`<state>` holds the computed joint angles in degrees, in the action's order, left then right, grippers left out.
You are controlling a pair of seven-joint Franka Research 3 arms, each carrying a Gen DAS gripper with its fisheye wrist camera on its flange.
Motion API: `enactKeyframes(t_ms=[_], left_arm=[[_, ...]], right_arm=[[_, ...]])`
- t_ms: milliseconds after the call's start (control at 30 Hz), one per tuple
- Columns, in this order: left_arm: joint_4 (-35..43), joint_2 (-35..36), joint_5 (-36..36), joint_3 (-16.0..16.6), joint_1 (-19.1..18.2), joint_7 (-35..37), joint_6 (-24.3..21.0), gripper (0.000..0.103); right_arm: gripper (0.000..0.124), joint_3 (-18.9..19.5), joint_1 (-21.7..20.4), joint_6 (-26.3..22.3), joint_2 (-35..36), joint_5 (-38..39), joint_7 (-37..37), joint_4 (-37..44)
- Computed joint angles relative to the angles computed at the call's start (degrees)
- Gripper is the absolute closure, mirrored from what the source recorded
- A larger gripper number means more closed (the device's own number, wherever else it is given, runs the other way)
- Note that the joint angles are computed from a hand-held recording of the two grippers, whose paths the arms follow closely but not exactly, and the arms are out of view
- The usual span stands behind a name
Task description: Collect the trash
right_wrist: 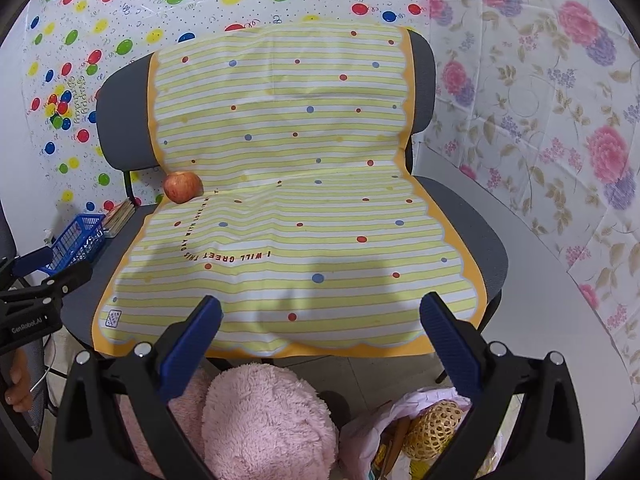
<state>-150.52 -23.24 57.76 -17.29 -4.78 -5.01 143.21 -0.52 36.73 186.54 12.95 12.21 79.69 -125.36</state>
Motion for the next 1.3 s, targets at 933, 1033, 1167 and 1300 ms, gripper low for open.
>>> enactKeyframes(t_ms=[933, 1033, 1167, 1300], left_arm=[[-0.87, -1.45, -0.25, -0.15, 0.16, -0.58, 0.08, 0.013], [-0.89, -1.48, -0.17, -0.24, 0.24, -0.74, 0.02, 0.013], [-0.94, -1.50, -0.12, -0.16, 0.31, -0.62, 0.16, 0.013], [-0.95, -1.57, -0.21, -0.23, 0.36, -0.58, 0.16, 0.013]], right_arm=[[0.027, 0.10, -0.05, -0.83, -0.35, -1.21, 0.39, -0.33], [0.027, 0.29, -0.27, -0.80, -0.34, -1.34, 0.42, -0.32], [0.027, 0.60, -0.59, -0.80, -0.37, -1.36, 0.38, -0.34], [0.027, 1.35, -1.38, -0.85, -0.38, -1.29, 0.13, -0.34]])
